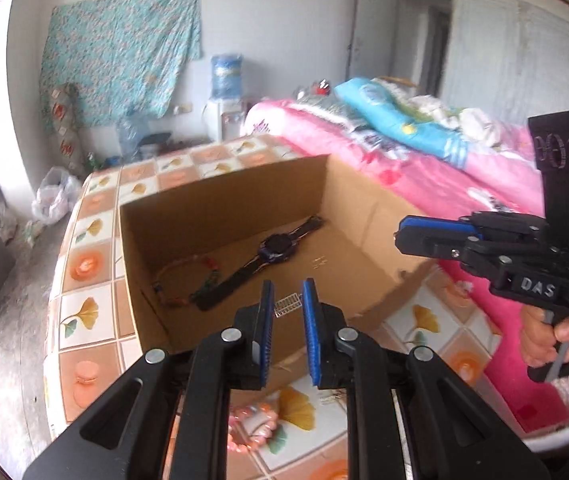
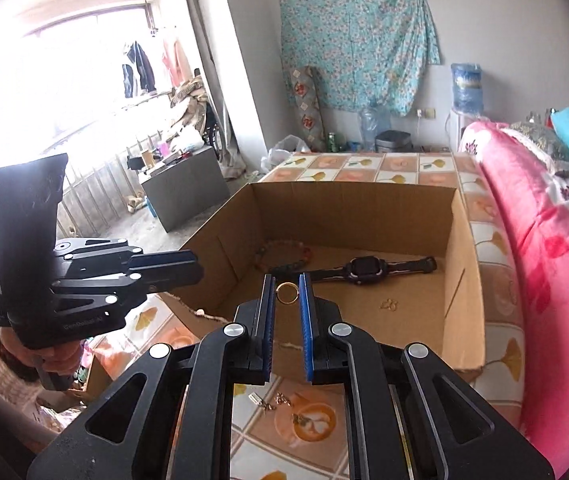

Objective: Organize jewelry

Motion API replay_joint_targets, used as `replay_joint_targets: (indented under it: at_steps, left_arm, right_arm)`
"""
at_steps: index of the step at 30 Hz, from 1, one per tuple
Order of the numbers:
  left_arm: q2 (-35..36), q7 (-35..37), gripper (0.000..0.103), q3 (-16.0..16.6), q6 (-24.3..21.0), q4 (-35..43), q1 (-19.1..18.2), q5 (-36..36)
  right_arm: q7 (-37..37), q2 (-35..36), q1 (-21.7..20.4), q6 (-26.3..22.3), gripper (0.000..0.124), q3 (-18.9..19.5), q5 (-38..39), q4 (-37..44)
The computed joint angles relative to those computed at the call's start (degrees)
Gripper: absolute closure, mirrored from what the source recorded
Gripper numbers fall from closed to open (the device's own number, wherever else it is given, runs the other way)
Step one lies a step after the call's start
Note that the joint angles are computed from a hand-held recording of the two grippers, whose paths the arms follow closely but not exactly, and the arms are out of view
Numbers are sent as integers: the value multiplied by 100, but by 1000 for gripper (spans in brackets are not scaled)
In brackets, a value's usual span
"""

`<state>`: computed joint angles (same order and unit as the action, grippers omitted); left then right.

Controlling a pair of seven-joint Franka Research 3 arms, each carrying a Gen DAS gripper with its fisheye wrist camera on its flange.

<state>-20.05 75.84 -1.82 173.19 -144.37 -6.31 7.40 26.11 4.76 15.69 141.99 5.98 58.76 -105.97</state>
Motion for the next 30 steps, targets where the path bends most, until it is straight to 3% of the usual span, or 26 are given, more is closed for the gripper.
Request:
replay_joint_targets:
  at_steps: [7,10,12,16,19,30]
  left_arm:
    - [923,-376,89,-257,-752,806,557,364]
    - [1064,-939,89,-454,-923,948,841,933]
    - [1103,-1009,89,-425,-986,1004,832,978]
    - [1098,-1260,83,-460,-961,1021,888,1302]
    - [1073,-1563,71,-512,-911,1022,961,1635]
    - [661,-2025,66,-578,-623,756,1047,2122]
  right_arm:
    - [1982,920,316,5,114,70,-1851,978]
    - [2488,1040,314,-45,113,100,-2199,1056]
    - [2707,1131,299,-10,111,122,-2327,1110]
    - [2742,1091,188,45,106,207,-2257,1049]
    - [2693,1005,148,146,103,251,-2152,951]
    - [2502,764,119,419,97,286,-1819,721]
